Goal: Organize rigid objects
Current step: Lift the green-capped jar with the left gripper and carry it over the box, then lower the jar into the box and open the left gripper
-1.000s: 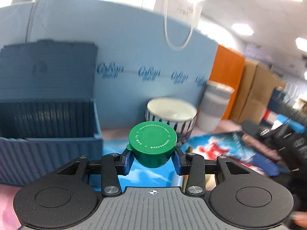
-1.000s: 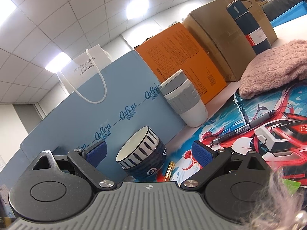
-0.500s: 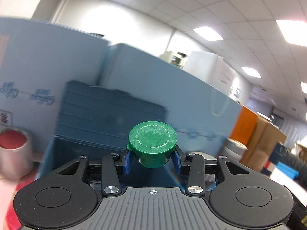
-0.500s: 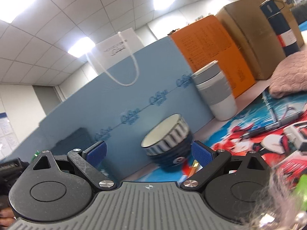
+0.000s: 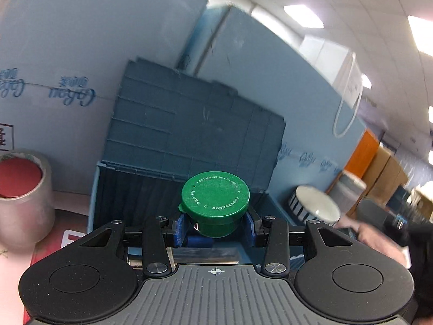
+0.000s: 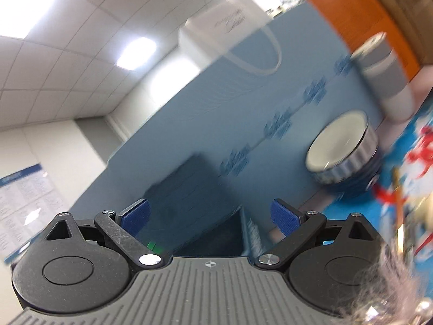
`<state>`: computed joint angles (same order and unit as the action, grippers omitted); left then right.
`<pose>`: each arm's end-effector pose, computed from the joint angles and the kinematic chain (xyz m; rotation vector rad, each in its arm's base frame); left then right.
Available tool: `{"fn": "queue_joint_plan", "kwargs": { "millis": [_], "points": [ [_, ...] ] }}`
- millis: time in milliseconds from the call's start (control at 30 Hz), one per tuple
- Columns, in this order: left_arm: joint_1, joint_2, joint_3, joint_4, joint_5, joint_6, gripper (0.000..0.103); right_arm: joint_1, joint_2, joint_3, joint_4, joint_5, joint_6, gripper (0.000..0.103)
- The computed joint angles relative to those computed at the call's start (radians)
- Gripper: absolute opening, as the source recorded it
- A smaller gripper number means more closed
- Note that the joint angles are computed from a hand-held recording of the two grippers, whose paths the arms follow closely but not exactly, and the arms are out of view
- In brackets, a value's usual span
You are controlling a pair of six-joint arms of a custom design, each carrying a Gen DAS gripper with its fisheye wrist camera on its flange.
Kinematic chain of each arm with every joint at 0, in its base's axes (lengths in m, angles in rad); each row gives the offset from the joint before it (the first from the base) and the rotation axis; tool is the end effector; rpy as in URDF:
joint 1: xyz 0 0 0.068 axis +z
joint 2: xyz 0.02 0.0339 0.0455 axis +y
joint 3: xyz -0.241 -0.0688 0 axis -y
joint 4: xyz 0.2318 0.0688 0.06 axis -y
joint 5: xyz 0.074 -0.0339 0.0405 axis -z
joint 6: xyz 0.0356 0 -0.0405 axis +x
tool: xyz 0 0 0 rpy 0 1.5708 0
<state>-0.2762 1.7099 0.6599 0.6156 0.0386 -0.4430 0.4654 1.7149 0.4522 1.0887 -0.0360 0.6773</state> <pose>0.3077 -0.0886 0.1348 -0.1449 2.0349 -0.4951 0.2586 0.1313 0.1303 0.1656 1.8181 0.8564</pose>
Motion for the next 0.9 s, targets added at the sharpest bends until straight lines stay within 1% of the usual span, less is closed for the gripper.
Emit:
{"fn": "queue_joint_plan", "kwargs": {
  "millis": [33, 100, 233, 300, 333, 367, 500, 533, 633, 667, 767, 867, 900],
  "points": [
    [-0.007, 0.016, 0.028, -0.034, -0.016, 0.009, 0.040, 0.010, 0.007, 0.004, -0.016, 0.015, -0.017, 0.096],
    [-0.025, 0.046, 0.081, -0.101, -0.067, 0.037, 0.040, 0.018, 0.018, -0.006, -0.004, 0.045, -0.035, 0.096],
    [-0.082, 0.095, 0.157, -0.197, -0.251, 0.053, 0.040, 0.014, 0.029, -0.036, 0.056, 0.070, -0.052, 0.096],
    [-0.106, 0.134, 0.212, -0.259, -0.309, 0.086, 0.041, 0.008, 0.034, -0.045, 0.074, 0.066, -0.052, 0.096],
    [-0.112, 0.158, 0.235, -0.272, -0.334, 0.106, 0.041, 0.007, 0.037, -0.046, 0.074, 0.071, -0.053, 0.096],
    [-0.112, 0.165, 0.235, -0.259, -0.340, 0.103, 0.041, 0.007, 0.039, -0.045, 0.071, 0.078, -0.057, 0.096],
    [-0.098, 0.162, 0.244, -0.284, -0.308, 0.108, 0.041, 0.003, 0.038, -0.045, 0.059, 0.093, -0.050, 0.096],
    [-0.097, 0.179, 0.275, -0.306, -0.301, 0.106, 0.041, 0.001, 0.039, -0.045, 0.058, 0.094, -0.046, 0.096],
    [-0.087, 0.177, 0.289, -0.335, -0.274, 0.107, 0.044, 0.000, 0.045, -0.043, 0.057, 0.105, -0.041, 0.096],
    [-0.088, 0.195, 0.326, -0.362, -0.268, 0.104, 0.044, -0.002, 0.045, -0.044, 0.058, 0.105, -0.039, 0.096],
    [-0.079, 0.202, 0.354, -0.403, -0.244, 0.101, 0.044, -0.005, 0.045, -0.044, 0.057, 0.106, -0.032, 0.096],
    [-0.080, 0.207, 0.359, -0.401, -0.247, 0.100, 0.045, -0.010, 0.045, -0.044, 0.056, 0.109, -0.027, 0.096],
    [-0.084, 0.210, 0.360, -0.397, -0.249, 0.097, 0.048, -0.013, 0.046, -0.042, 0.054, 0.110, -0.025, 0.096]
  ]
}}
